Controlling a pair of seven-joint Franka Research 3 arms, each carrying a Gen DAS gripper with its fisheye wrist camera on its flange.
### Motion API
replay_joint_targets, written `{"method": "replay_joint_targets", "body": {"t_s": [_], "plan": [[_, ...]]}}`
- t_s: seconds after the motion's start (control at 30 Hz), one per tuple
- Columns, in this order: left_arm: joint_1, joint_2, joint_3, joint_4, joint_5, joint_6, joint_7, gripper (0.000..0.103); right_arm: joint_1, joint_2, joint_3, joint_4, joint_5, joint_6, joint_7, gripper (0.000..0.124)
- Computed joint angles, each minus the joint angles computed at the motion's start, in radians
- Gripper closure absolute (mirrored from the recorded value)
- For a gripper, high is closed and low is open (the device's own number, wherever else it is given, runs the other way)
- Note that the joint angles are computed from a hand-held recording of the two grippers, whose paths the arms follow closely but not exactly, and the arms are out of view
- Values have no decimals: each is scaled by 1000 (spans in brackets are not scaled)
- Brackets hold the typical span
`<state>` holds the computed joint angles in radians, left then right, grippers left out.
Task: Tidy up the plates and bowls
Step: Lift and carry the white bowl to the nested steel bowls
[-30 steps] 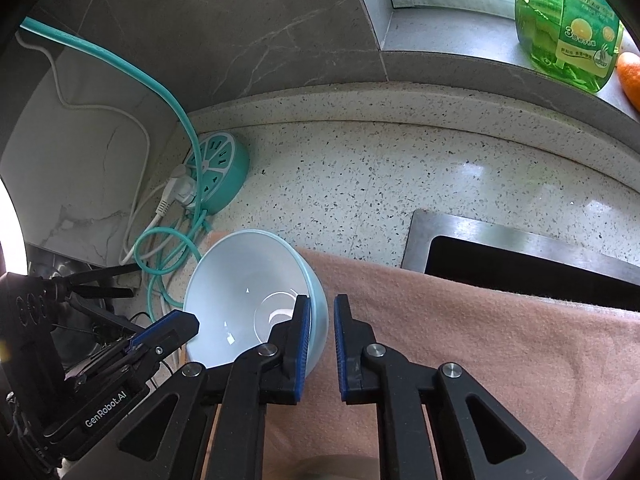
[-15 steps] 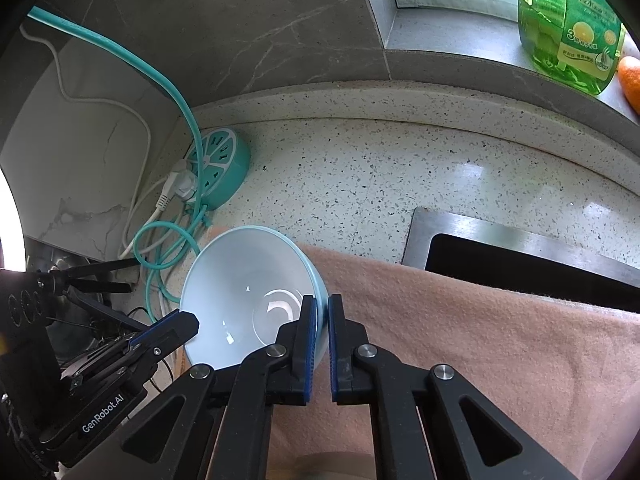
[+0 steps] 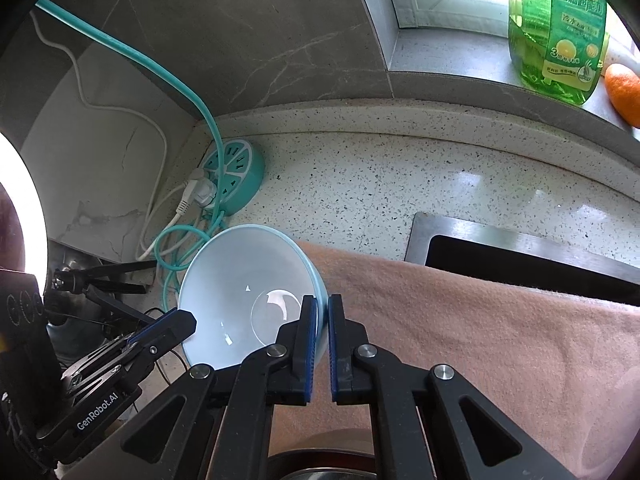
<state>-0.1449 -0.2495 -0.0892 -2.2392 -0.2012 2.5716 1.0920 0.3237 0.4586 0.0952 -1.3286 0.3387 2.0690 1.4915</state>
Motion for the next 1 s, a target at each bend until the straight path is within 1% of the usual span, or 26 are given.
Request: {"method": "replay_joint_targets", "body": {"t_s": [0.2,0.4,0.77,1.0], "plan": [[-13,-40,2,-4,-10,7,19,96,-8,-53,0,-35,11,-3,-5,119],[-27,-75,1,-13,4,11,16,96,-8,-121,-2,-91,14,18,-14,119],[-68,-133,4,-43,-4,15,15,96,-21,-222,-8,-194,32,40,-28,119],[-100,-146,8,-46,-21,12,36,96,-30,-288,-15,-266,32,49,-37,119]]}}
